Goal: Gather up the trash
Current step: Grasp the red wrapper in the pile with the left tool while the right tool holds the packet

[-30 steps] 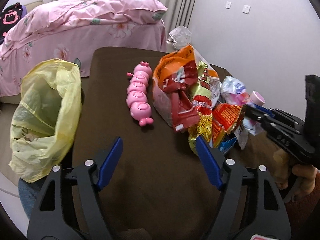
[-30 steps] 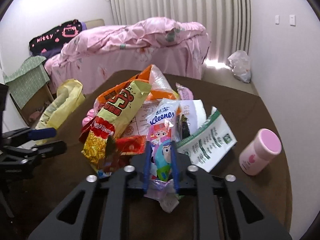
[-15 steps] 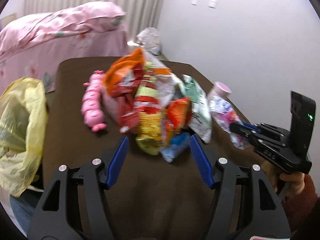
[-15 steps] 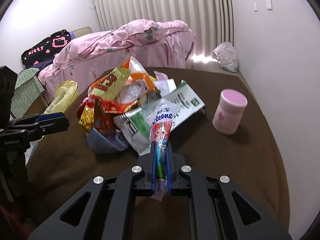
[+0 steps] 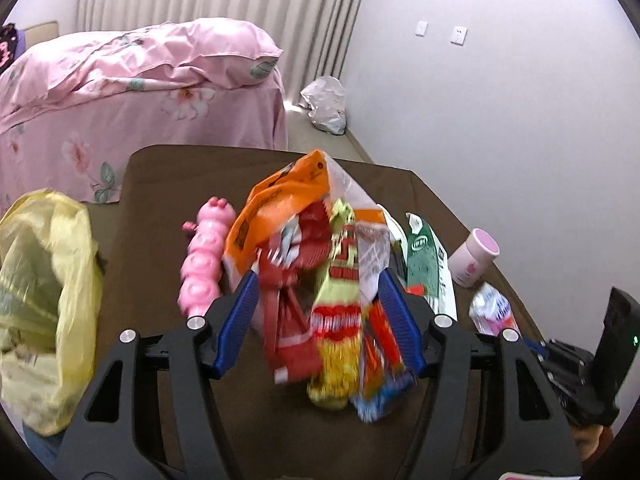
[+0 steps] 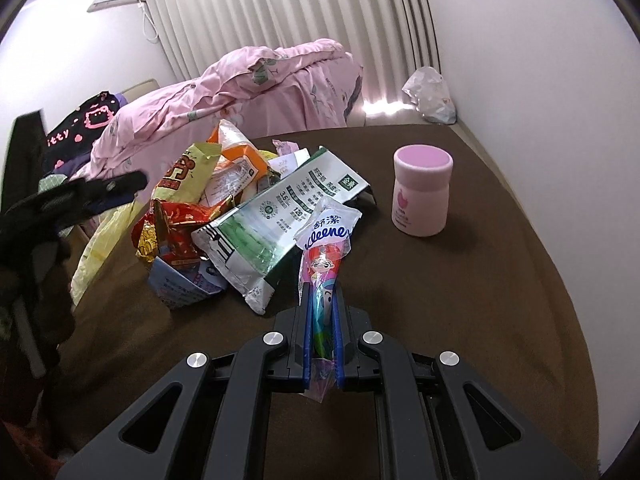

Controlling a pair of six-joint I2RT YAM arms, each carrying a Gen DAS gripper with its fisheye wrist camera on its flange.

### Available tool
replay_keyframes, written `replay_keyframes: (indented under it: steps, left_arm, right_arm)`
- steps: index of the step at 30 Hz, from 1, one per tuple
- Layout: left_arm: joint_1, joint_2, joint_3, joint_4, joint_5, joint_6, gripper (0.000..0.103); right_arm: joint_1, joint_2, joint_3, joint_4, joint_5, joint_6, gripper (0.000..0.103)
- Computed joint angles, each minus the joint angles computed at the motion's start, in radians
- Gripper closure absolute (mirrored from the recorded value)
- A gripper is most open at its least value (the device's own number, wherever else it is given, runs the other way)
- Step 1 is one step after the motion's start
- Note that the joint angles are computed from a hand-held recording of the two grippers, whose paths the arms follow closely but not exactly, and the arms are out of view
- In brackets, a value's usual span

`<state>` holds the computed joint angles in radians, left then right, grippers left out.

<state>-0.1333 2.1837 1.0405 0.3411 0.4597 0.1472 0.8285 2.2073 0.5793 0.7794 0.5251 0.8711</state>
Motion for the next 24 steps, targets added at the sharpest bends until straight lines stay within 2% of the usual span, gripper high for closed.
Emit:
replay_keyframes:
  steps: [3, 5, 7, 8, 9, 16, 21, 24]
  left_arm:
    - [-0.036, 0.035, 0.084, -0.067, -0.025, 0.049, 0.048]
    - [-0.064, 0.061, 0.146, -0.129, -0.061, 0.075, 0.056]
    - [-0.078, 0.08, 0.185, -0.179, -0.08, 0.093, 0.07]
    - [-0.083, 0.085, 0.194, -0.196, -0.091, 0.104, 0.074]
    - [-0.084, 0.085, 0.185, -0.191, -0.093, 0.108, 0.079]
    - [-0.033, -0.009, 0.025, -0.13, -0.006, 0.122, 0.094]
    - [0.03, -0.104, -0.081, -0.093, 0.106, 0.103, 0.098]
    - [0.051, -0.162, -0.129, -0.089, 0.141, 0.117, 0.098]
  right_arm:
    - [-0.004, 0.002, -0.004, 0.006, -0.004, -0.001, 0.094]
    - [-0.008, 0.006, -0.006, 0.013, -0.008, -0.001, 0.094]
    - [-0.008, 0.009, -0.008, 0.018, -0.009, -0.001, 0.094]
    - [-0.008, 0.011, -0.007, 0.018, -0.009, -0.002, 0.094]
    - [-0.008, 0.013, -0.006, 0.018, -0.008, -0.002, 0.094]
    - [-0.012, 0.029, -0.007, 0.045, -0.013, -0.004, 0.094]
    - [0.0, 0.014, -0.004, 0.034, 0.003, -0.017, 0.094]
    - [0.008, -0.003, -0.001, 0.019, 0.015, -0.022, 0.094]
